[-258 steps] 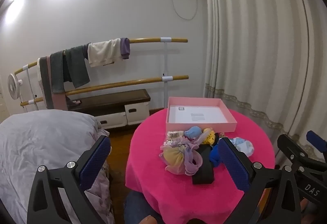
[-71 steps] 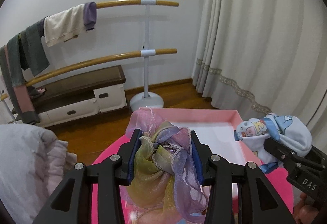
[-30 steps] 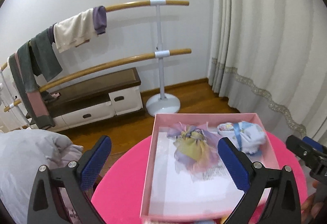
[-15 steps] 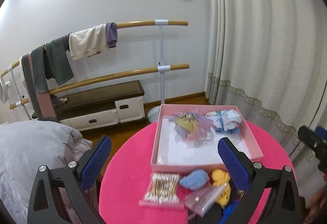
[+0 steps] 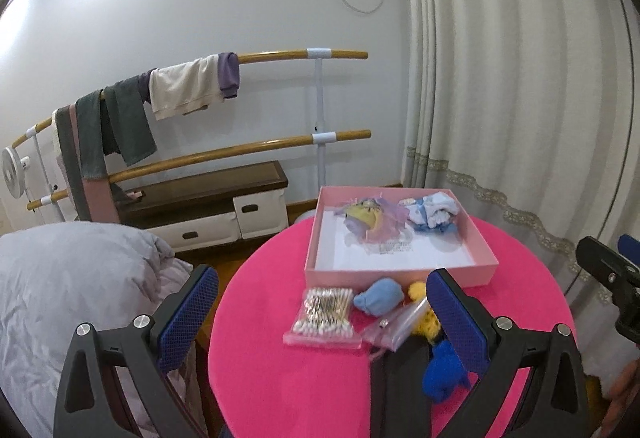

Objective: Organize soft objects
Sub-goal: 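Withdraw both tools from the box back toward the pile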

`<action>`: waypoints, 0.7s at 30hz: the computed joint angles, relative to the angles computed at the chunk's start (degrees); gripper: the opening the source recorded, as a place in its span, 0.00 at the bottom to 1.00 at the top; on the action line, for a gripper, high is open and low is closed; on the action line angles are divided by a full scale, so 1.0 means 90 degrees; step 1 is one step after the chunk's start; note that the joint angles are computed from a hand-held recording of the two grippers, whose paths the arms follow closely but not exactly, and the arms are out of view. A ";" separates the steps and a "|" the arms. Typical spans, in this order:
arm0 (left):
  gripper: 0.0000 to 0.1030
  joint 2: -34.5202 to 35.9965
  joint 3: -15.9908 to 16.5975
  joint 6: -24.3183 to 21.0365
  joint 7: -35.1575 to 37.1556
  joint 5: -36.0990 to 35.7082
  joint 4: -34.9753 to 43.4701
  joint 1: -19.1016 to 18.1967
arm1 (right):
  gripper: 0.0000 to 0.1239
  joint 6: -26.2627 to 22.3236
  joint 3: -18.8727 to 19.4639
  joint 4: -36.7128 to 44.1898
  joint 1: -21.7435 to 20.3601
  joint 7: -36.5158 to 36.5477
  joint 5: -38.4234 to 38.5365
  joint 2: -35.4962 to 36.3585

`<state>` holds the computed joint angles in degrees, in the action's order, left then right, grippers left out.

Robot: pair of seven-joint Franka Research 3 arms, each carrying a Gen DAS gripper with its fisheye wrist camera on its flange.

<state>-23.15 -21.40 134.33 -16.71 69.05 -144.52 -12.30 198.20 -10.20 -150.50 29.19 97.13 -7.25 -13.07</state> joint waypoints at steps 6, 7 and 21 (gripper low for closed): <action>1.00 -0.0521 -0.0087 -0.0027 0.0067 -0.0530 -0.0373 -0.0217 | 0.83 0.0016 -0.0076 -0.0308 0.0010 -0.0052 -0.0010 -0.0196; 1.00 -0.0586 -0.0116 -0.0070 0.0120 -0.0619 -0.0391 -0.0238 | 0.83 0.0009 -0.0091 -0.0323 0.0026 -0.0055 0.0000 -0.0201; 1.00 -0.0764 -0.0190 -0.0039 0.0701 -0.1387 -0.0373 -0.0254 | 0.83 -0.0139 -0.0879 -0.0314 0.0778 0.0236 -0.0434 -0.0158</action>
<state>-30.03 -23.11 133.99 -10.40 56.56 -147.88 -14.59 196.95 -18.11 -153.33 36.19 99.25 -11.16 -14.48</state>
